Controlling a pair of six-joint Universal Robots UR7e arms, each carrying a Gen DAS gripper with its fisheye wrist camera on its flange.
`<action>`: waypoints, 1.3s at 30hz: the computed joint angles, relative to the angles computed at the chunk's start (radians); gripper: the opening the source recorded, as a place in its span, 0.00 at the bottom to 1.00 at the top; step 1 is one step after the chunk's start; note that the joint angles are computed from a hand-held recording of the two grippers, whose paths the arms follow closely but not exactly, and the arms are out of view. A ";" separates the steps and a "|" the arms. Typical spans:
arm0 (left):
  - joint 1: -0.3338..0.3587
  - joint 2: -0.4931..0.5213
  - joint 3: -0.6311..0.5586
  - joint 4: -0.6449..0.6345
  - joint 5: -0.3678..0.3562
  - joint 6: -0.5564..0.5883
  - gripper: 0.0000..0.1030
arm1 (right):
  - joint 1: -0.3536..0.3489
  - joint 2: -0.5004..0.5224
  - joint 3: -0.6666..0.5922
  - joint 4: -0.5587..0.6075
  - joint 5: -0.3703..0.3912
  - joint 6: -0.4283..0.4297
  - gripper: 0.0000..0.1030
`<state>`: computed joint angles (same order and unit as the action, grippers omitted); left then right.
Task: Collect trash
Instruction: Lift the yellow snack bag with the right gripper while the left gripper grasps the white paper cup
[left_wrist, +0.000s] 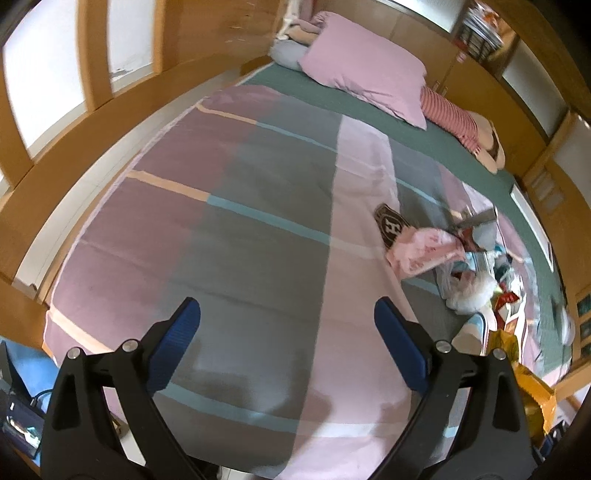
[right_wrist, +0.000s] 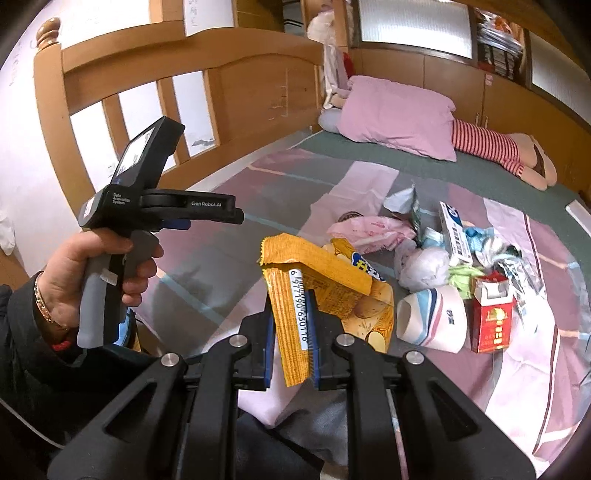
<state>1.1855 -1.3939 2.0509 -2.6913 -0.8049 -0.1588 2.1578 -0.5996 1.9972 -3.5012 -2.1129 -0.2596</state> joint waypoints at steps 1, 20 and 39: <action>-0.004 0.007 -0.001 0.004 0.000 0.006 0.92 | -0.004 -0.003 0.004 -0.001 0.001 0.008 0.15; -0.021 0.048 0.004 -0.004 -0.046 0.057 0.92 | -0.005 -0.039 0.055 -0.087 -0.008 0.030 0.15; -0.075 0.109 0.036 -0.155 -0.117 0.136 0.92 | 0.000 -0.095 0.146 -0.245 -0.114 0.058 0.15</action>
